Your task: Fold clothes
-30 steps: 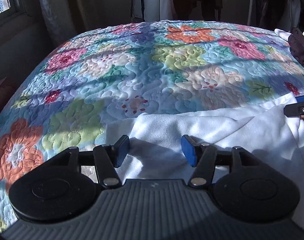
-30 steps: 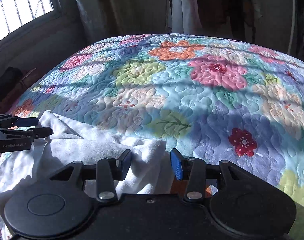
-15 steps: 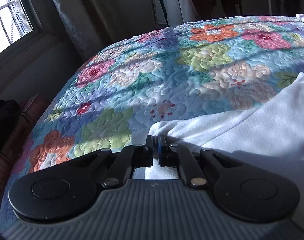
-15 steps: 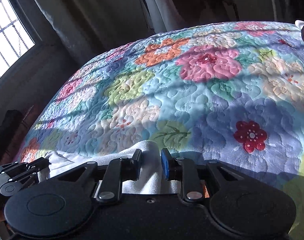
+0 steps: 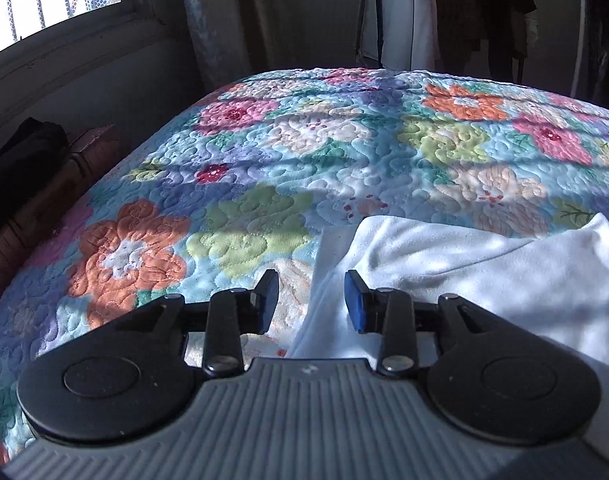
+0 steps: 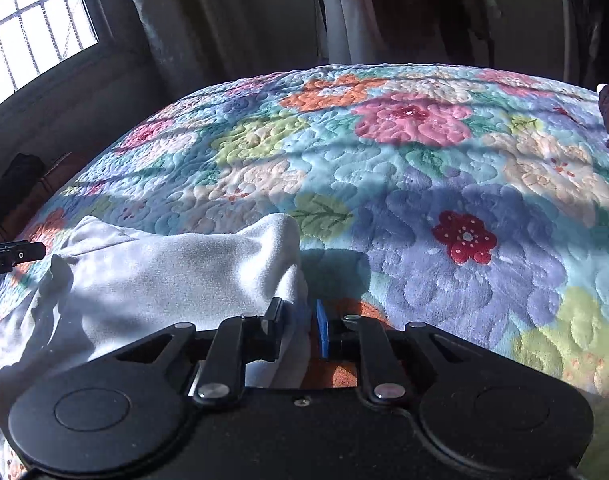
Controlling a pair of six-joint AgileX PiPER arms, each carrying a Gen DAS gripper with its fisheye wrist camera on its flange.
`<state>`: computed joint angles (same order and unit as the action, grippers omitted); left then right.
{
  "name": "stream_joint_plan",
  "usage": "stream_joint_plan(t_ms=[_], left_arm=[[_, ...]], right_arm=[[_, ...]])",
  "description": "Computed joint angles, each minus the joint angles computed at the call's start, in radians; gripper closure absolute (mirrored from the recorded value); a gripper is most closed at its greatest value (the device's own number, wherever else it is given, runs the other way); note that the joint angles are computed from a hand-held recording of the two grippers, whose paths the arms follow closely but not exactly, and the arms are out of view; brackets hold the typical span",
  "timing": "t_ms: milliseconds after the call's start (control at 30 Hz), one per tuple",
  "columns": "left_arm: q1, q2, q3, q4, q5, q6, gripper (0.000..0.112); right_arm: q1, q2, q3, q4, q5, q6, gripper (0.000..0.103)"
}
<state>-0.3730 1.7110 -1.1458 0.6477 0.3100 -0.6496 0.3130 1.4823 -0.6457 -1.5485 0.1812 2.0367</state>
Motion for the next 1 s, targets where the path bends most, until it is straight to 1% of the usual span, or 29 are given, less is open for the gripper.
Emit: stream_joint_plan(t_ms=[33,67,100,133,167,200,233,267,333,367,400,467,500,567,633,667,700,733,767,800,833,867,900,933,967,1000], left_arm=[[0.006,-0.037,0.042,0.021,0.022,-0.04,0.073],[0.016,-0.074,0.082,0.003,0.041,-0.042,0.073],[0.032,-0.113,0.127,-0.056,0.046,-0.014,0.072],[0.057,-0.154,0.175,-0.155,0.041,0.055,0.071],[0.084,-0.193,0.229,-0.255,0.029,0.124,0.071],[0.108,-0.224,0.269,-0.355,0.035,0.202,0.07],[0.132,-0.251,0.301,-0.45,0.052,0.284,0.067],[0.153,-0.28,0.333,-0.506,0.069,0.326,0.064],[0.17,-0.34,0.391,-0.516,0.09,0.308,0.063],[0.18,-0.367,0.413,-0.527,0.103,0.311,0.063],[0.193,-0.388,0.422,-0.566,0.126,0.355,0.062],[0.227,-0.424,0.435,-0.647,0.178,0.435,0.062],[0.258,-0.435,0.437,-0.73,0.209,0.509,0.062],[0.338,-0.444,0.428,-0.93,0.311,0.695,0.062],[0.446,-0.427,0.393,-1.13,0.5,0.894,0.062],[0.496,-0.415,0.38,-1.199,0.6,0.994,0.062],[0.535,-0.413,0.366,-1.228,0.69,1.061,0.061],[0.556,-0.445,0.36,-1.217,0.74,1.091,0.061],[0.546,-0.477,0.352,-1.178,0.763,1.085,0.061],[0.525,-0.5,0.342,-1.137,0.768,1.071,0.06],[0.516,-0.516,0.341,-1.125,0.765,1.067,0.057],[0.518,-0.53,0.347,-1.137,0.754,1.073,0.056],[0.522,-0.537,0.357,-1.158,0.737,1.08,0.055],[0.528,-0.534,0.374,-1.198,0.708,1.091,0.055],[0.528,-0.527,0.391,-1.235,0.673,1.096,0.055],[0.513,-0.512,0.408,-1.266,0.628,1.087,0.055]], right_arm=[[0.04,-0.012,0.003,0.1,0.066,-0.077,0.08],[0.088,-0.021,-0.002,0.2,0.147,-0.15,0.077],[0.121,-0.04,-0.001,0.3,0.204,-0.233,0.075],[0.143,-0.085,0.02,0.394,0.22,-0.281,0.07],[0.146,-0.136,0.055,0.447,0.198,-0.301,0.068],[0.154,-0.187,0.093,0.484,0.179,-0.302,0.067],[0.157,-0.242,0.125,0.558,0.161,-0.343,0.067],[0.142,-0.288,0.16,0.658,0.103,-0.42,0.067],[0.154,-0.344,0.192,0.858,0.077,-0.567,0.066],[0.172,-0.378,0.197,0.949,0.099,-0.631,0.065],[0.198,-0.416,0.203,1.003,0.123,-0.655,0.063],[0.265,-0.488,0.21,1.045,0.156,-0.64,0.058],[0.282,-0.518,0.211,1.089,0.167,-0.675,0.055],[0.309,-0.585,0.189,1.271,0.214,-0.85,0.031],[0.313,-0.627,0.173,1.471,0.226,-1.044,0.03],[0.31,-0.645,0.168,1.571,0.233,-1.129,0.03],[0.299,-0.668,0.152,1.671,0.276,-1.223,0.03],[0.272,-0.688,0.132,1.771,0.331,-1.323,0.03],[0.239,-0.71,0.114,1.848,0.393,-1.413,0.03],[0.213,-0.733,0.095,1.885,0.455,-1.462,0.03],[0.205,-0.753,0.086,1.892,0.493,-1.472,0.03],[0.218,-0.77,0.088,1.877,0.502,-1.441,0.029],[0.228,-0.778,0.104,1.879,0.484,-1.417,0.026],[0.243,-0.78,0.133,1.875,0.443,-1.381,0.019],[0.275,-0.772,0.168,1.844,0.382,-1.304,0.016],[0.31,-0.745,0.207,1.807,0.309,-1.204,0.016]])
